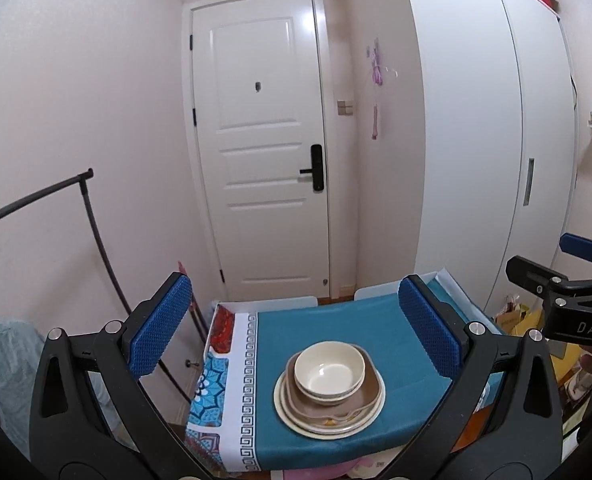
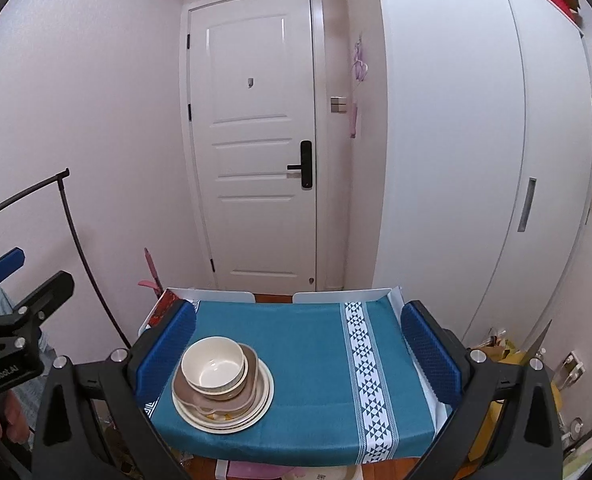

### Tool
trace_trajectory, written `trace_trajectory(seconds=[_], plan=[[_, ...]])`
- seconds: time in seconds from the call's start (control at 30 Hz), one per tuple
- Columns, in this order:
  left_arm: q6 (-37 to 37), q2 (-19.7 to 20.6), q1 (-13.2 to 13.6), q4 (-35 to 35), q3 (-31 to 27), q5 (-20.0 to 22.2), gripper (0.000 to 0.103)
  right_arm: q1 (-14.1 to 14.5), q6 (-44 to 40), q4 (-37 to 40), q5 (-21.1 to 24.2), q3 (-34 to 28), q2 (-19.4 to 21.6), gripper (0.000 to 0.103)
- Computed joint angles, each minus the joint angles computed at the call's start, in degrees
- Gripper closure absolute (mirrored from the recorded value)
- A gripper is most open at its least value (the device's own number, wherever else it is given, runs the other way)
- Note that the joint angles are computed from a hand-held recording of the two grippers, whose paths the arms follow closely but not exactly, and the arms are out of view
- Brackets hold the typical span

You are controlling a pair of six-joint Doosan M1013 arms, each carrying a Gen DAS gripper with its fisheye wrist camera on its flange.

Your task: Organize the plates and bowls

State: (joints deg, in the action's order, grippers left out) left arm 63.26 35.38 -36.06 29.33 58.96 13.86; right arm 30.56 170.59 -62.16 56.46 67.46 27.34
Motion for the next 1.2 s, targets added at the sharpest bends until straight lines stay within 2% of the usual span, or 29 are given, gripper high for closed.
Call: trace_trajectory(seconds=[0.1, 0.5, 1.2], plan=[[-0.7, 0.1, 0.1, 0.7, -0.3, 0.1, 0.000, -0.1, 0.3, -0.1, 0.2, -0.4, 0.2, 0.001], [5.8, 0.9, 0.7, -6.4, -2.2, 1.2, 0.000, -0.3, -0.6, 0.2, 0.5, -1.2, 0.7, 0.001], [1.0, 0.1, 0.3, -1.0, -0.8, -0.1, 0.000, -0.1, 0.5, -0.5, 0.5, 0.0, 0.1, 0.001]])
